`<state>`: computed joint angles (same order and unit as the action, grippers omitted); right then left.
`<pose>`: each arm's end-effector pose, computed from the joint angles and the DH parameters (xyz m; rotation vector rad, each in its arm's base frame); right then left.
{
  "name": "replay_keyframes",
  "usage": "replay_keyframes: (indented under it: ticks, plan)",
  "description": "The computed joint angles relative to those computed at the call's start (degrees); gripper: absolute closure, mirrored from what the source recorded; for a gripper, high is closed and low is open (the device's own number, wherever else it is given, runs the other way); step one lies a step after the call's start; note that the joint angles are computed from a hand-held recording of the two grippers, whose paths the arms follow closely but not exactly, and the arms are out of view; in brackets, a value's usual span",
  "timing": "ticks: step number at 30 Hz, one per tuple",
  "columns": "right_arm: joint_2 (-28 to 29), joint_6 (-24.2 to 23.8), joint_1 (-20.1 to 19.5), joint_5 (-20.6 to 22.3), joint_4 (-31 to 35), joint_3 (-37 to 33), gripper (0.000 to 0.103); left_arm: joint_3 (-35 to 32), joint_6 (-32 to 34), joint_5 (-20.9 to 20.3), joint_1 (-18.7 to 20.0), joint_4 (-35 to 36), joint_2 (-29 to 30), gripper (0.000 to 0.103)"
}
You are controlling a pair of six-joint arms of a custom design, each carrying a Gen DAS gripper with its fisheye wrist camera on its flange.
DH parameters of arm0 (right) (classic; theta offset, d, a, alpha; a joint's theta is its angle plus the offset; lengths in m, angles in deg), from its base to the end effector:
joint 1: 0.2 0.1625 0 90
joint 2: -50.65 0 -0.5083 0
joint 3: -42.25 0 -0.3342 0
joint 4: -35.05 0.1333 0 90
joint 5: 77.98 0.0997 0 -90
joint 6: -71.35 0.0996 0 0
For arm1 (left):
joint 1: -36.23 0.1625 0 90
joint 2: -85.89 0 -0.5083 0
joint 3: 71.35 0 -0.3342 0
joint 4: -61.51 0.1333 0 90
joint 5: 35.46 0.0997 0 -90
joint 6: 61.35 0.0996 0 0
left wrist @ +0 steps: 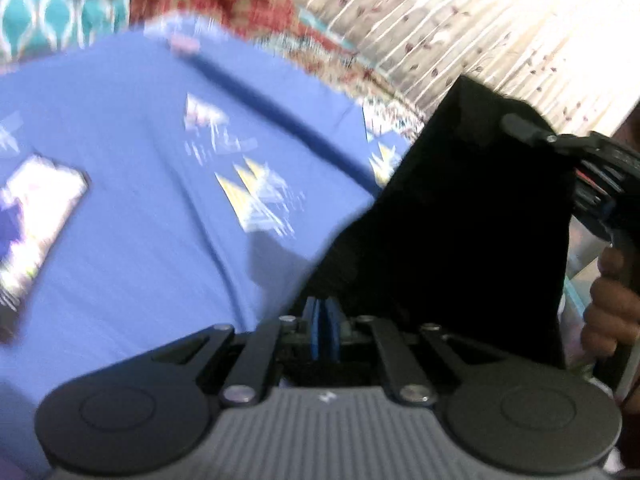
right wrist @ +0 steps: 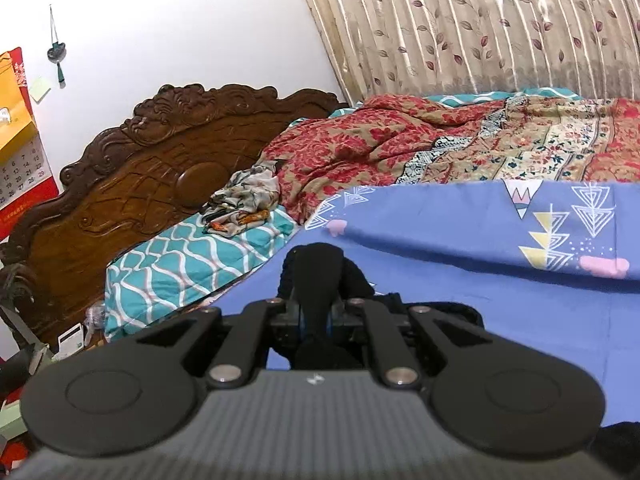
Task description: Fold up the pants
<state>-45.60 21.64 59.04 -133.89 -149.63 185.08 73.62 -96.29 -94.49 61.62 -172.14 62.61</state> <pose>0.0079 -0.3565 0.4442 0.7978 -2.5669 1.4347 -0.2965 -0.3450 0.0371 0.5956 2.8612 -0.9829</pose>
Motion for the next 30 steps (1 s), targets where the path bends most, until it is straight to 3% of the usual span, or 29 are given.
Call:
replay_keyframes:
  ticks: [1,3,4,7,9,11,14,16,17,18,19,20,21,25,28,29,30]
  plan:
    - [0.17,-0.01,-0.09,-0.32,0.07,-0.22,0.092,0.0,1.13,0.58,0.09,-0.11,-0.23,0.08]
    - [0.39,0.35,-0.15,-1.54,0.44,-0.93,0.092,-1.37,3.56,1.67,0.17,0.36,-0.39,0.057]
    - [0.47,0.73,0.04,-2.02,0.25,-1.08,0.092,-3.0,7.53,1.26,0.63,0.33,-0.37,0.054]
    - [-0.84,-0.16,-0.74,-1.06,3.18,-1.77,0.092,-8.43,22.09,-0.66,2.43,1.77,0.64,0.028]
    - [-1.58,-1.11,-0.46,-0.91,4.35,-1.71,0.092,-11.92,29.04,-2.44,3.35,3.97,1.45,0.001]
    - [-2.32,-2.15,-0.2,-0.91,6.14,-1.98,0.092,-15.62,36.37,-6.03,5.36,6.52,1.88,0.0]
    - [-3.31,-3.52,0.0,-0.79,8.8,-2.36,0.092,-20.21,39.92,-13.66,8.33,14.05,1.6,0.0]
    - [-3.6,-3.73,0.23,-0.73,9.77,-2.41,0.092,-23.36,42.19,-19.98,10.61,17.92,2.25,0.008]
    - [-3.69,-3.88,0.36,-0.73,10.21,-2.48,0.092,-24.06,42.58,-21.4,10.83,19.07,2.72,0.039]
    - [-3.86,-4.15,0.41,-0.65,10.88,-2.68,0.092,-25.01,42.48,-21.25,11.07,21.11,2.89,0.056]
    - [-3.91,-4.34,0.53,-0.74,11.21,-2.87,0.092,-25.8,41.87,-21.23,11.51,23.03,2.97,0.058]
    - [-3.73,-4.35,0.83,-1.23,11.16,-3.06,0.092,-26.09,41.43,-20.65,11.81,22.72,3.31,0.073]
    - [-3.31,-4.36,1.15,-1.88,10.33,-3.02,0.092,-26.08,40.65,-19.48,11.85,22.59,3.27,0.079]
    - [-2.41,-4.22,-0.35,0.46,8.68,-2.28,0.092,-25.43,30.37,-14.28,11.43,25.94,0.74,0.08]
    - [-2.06,-5.49,-2.67,4.34,10.12,-1.25,0.092,-27.83,21.93,-11.12,11.45,34.25,-0.56,0.074]
    - [-1.75,-5.62,-3.17,4.63,9.96,-0.68,0.092,-29.51,18.79,-9.68,11.63,38.22,-0.27,0.06]
    - [-1.01,-5.41,-4.09,4.75,9.09,0.42,0.092,-31.17,15.98,-8.21,11.86,42.13,0.27,0.037]
